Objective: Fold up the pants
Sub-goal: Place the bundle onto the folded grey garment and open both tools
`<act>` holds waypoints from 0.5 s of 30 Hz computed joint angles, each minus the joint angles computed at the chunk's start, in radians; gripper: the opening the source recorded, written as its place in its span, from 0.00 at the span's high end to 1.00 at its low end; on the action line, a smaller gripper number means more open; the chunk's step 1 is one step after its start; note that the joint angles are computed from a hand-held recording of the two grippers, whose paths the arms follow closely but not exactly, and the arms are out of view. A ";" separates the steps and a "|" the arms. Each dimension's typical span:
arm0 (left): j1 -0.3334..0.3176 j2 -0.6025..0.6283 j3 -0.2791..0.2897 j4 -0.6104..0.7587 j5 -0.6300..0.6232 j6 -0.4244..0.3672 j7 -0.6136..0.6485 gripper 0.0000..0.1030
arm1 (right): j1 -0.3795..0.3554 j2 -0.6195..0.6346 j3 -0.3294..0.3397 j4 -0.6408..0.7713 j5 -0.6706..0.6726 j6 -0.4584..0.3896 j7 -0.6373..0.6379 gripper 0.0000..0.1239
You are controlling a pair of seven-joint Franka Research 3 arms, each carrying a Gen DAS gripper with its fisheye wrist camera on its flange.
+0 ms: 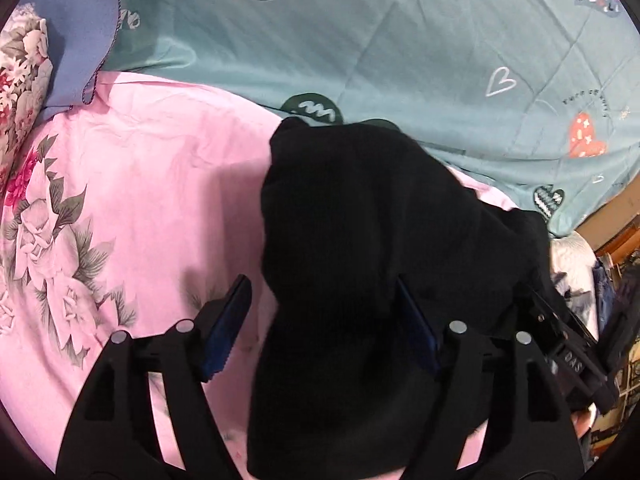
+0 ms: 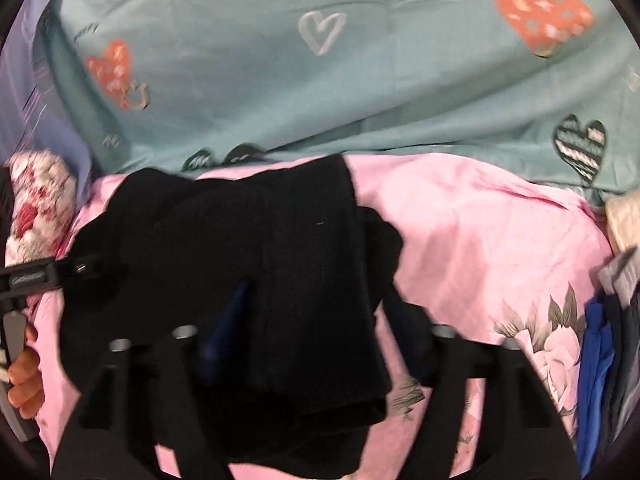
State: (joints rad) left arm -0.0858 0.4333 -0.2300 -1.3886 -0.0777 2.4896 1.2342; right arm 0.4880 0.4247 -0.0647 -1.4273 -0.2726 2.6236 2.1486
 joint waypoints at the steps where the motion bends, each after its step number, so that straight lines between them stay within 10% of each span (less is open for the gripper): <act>1: -0.011 -0.021 0.012 -0.016 0.023 0.006 -0.019 0.28 | -0.010 -0.006 0.006 -0.008 0.017 0.012 -0.002 0.35; 6: -0.143 -0.244 0.118 -0.183 0.416 0.055 -0.293 0.10 | -0.032 -0.074 0.032 -0.043 0.100 0.035 -0.018 0.34; 15: -0.142 -0.647 -0.034 -0.481 0.822 0.015 -0.599 0.02 | 0.030 -0.334 0.053 -0.200 -0.203 -0.007 0.257 0.32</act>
State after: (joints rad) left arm -0.2281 -0.2139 -0.2640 -1.8701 0.7446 2.5050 0.6353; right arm 0.5177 0.0909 -0.0119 -1.6278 -0.4753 2.6171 2.4056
